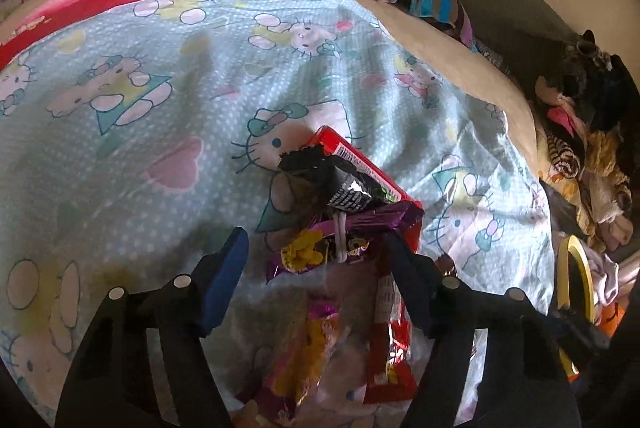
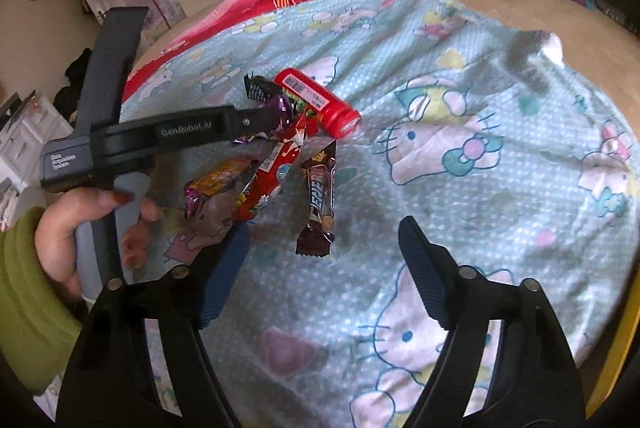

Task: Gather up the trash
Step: 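Grasp the purple wrapper with the left tool while the right tool grasps the chocolate bar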

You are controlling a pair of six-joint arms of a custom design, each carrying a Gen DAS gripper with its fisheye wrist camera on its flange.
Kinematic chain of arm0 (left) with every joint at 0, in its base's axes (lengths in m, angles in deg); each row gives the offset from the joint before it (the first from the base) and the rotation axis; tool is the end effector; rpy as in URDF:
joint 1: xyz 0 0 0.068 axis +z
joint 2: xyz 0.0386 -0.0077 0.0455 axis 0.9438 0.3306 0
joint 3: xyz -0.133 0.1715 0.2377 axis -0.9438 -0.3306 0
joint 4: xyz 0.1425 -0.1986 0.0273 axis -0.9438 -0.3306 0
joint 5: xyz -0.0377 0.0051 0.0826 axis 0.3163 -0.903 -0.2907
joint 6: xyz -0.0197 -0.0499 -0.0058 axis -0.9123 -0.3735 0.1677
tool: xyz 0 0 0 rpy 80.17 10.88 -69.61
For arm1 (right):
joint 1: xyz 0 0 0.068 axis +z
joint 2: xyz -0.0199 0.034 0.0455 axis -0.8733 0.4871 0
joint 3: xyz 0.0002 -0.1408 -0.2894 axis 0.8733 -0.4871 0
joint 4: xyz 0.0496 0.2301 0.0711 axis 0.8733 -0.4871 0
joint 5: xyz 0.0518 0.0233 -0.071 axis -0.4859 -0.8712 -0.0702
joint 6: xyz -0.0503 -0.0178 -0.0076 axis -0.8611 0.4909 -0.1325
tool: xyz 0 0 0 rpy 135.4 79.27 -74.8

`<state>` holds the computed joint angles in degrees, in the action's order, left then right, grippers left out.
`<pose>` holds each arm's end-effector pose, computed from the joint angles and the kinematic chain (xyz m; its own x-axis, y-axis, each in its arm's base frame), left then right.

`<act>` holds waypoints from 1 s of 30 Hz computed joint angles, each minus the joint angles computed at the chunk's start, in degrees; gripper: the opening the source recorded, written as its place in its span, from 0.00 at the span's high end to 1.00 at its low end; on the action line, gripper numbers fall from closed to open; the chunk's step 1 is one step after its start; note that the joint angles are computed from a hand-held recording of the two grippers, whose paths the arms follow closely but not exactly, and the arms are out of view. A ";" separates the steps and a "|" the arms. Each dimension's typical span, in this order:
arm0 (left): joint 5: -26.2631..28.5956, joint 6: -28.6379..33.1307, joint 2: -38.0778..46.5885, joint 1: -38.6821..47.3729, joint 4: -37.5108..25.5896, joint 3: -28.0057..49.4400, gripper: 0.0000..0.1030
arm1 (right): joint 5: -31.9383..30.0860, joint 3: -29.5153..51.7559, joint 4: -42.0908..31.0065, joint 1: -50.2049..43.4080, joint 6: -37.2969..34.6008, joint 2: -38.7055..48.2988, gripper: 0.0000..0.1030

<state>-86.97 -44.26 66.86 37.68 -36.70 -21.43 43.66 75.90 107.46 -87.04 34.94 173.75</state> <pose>0.2200 -0.1377 0.0765 -0.8135 -0.2024 -0.5452 -0.0323 0.9517 -0.3052 0.1663 -0.0570 0.0829 -0.7792 -0.2145 -0.5889 -0.4453 0.8507 0.2793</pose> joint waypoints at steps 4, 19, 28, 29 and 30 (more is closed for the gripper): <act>1.34 0.32 1.33 0.44 0.30 1.06 0.42 | 1.34 0.34 2.74 2.89 1.73 3.12 0.46; 1.91 -0.49 4.81 -0.42 1.07 2.43 0.58 | 0.16 1.14 -1.19 -3.17 -4.55 8.00 0.85; -3.49 -5.48 1.24 -4.99 5.72 -3.89 0.70 | -0.56 1.45 -8.47 -10.70 -12.90 7.65 0.85; -4.49 -6.34 0.54 -5.83 5.98 -4.71 0.71 | -0.60 1.74 -9.25 -11.20 -13.31 7.56 0.85; -5.04 -7.05 -0.12 -6.34 6.21 -5.44 0.71 | -0.70 1.98 -10.29 -12.09 -14.13 7.34 0.85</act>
